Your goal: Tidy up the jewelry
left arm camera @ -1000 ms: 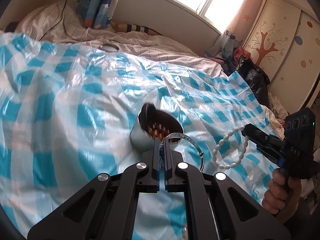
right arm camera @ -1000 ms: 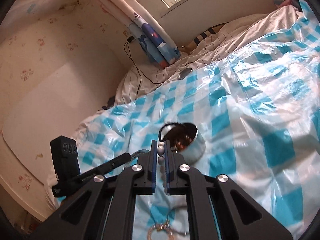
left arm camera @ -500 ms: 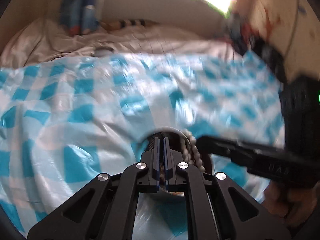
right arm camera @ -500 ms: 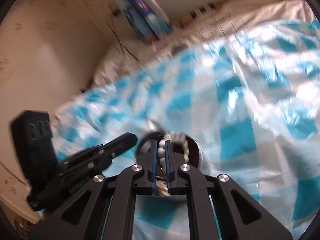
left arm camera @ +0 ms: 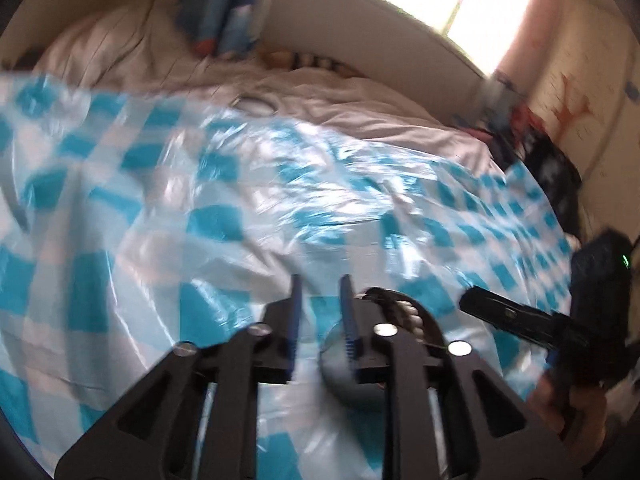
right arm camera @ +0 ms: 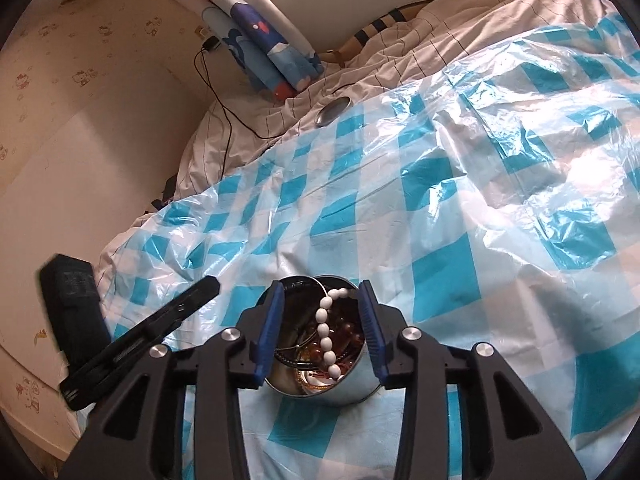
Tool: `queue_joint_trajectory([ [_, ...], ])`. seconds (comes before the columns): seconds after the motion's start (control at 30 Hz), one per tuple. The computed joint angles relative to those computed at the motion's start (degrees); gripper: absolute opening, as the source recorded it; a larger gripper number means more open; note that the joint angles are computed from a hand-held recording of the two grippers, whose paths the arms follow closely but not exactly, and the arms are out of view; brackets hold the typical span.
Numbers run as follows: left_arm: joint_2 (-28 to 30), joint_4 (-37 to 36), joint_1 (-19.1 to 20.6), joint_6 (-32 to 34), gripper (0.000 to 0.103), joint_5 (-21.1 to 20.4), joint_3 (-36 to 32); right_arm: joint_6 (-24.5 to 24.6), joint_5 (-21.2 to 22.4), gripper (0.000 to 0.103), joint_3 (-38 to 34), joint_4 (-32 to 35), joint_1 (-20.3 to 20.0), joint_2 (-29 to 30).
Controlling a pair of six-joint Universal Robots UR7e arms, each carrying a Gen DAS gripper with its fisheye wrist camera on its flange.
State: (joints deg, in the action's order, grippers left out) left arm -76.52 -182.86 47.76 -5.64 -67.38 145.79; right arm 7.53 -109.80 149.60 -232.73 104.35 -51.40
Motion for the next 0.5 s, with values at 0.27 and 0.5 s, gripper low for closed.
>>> queue_joint_trajectory([
  [0.27,6.1,-0.2,-6.3,5.5,0.019,4.0,1.2,1.0,-0.2,0.044,0.5,-0.8,0.0,0.0],
  [0.5,6.2,5.1,-12.5,8.1,0.019,8.1,3.4,2.0,-2.1,0.047,0.1,2.5,0.2,-0.8],
])
